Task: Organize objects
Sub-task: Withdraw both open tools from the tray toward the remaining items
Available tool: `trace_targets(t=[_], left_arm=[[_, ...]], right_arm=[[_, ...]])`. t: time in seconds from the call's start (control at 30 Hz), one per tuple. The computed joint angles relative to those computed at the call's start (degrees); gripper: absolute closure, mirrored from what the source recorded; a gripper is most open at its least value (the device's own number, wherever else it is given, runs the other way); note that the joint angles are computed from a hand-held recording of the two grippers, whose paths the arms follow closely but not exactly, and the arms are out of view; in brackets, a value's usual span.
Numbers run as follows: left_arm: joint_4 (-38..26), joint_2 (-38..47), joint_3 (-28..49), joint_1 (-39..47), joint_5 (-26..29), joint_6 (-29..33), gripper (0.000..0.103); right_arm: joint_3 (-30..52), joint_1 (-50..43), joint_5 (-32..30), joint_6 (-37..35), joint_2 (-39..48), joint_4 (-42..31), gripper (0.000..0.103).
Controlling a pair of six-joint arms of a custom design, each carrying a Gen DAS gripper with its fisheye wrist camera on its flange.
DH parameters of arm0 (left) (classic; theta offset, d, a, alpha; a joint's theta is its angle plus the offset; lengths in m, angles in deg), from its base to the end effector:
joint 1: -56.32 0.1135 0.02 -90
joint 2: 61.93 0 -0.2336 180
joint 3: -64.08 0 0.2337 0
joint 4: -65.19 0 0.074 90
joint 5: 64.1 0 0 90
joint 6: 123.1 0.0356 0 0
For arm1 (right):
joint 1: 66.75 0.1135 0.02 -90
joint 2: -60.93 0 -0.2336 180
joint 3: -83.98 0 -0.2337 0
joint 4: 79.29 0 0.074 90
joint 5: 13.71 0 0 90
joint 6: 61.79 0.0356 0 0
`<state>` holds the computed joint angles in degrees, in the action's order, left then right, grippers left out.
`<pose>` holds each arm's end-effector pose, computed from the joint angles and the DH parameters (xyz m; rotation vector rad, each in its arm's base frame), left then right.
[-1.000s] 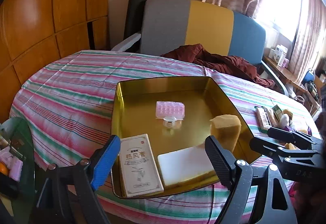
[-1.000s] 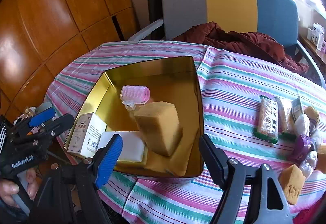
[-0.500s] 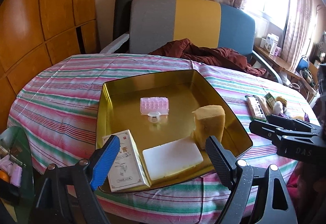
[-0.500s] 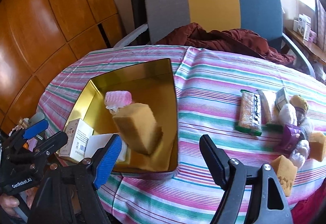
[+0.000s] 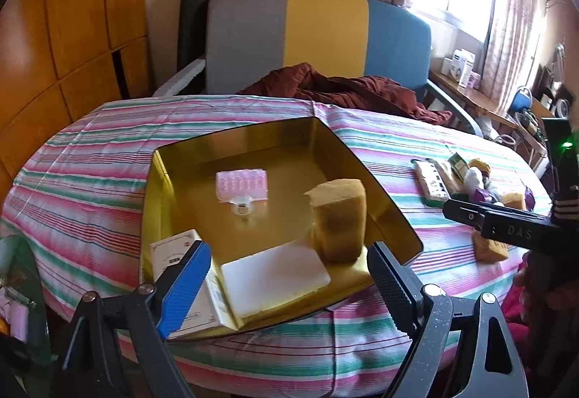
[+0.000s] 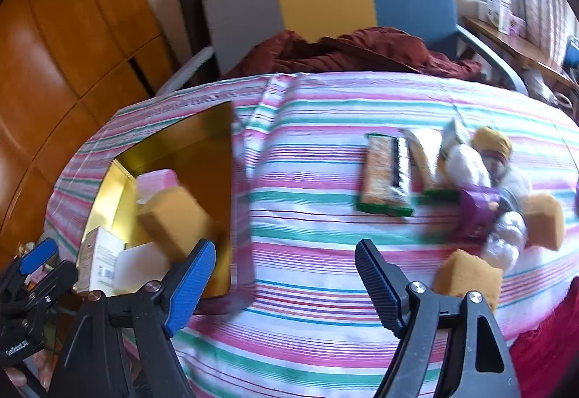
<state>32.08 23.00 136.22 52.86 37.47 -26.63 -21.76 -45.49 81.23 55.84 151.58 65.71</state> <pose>0.3020 -0.0254 0.2163 0.3007 2.3421 -0.2138 0.2948 0.1114 0.1956 0.1753 2.4754 0.2622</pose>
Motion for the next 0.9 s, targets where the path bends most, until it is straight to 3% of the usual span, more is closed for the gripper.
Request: trace_targets(t=[0.4, 0.9], left_arm=[[-1.1, 1.6, 2.1, -4.6, 0.5, 0.3, 0.013], [-1.9, 6.0, 8.0, -13.4, -0.7, 0.5, 0.012]], right_arm=[[-3.7, -9.2, -1.3, -0.4, -5.1, -2.7, 0.019], [-5.0, -29.0, -3.0, -3.6, -12.3, -6.9, 0.019]])
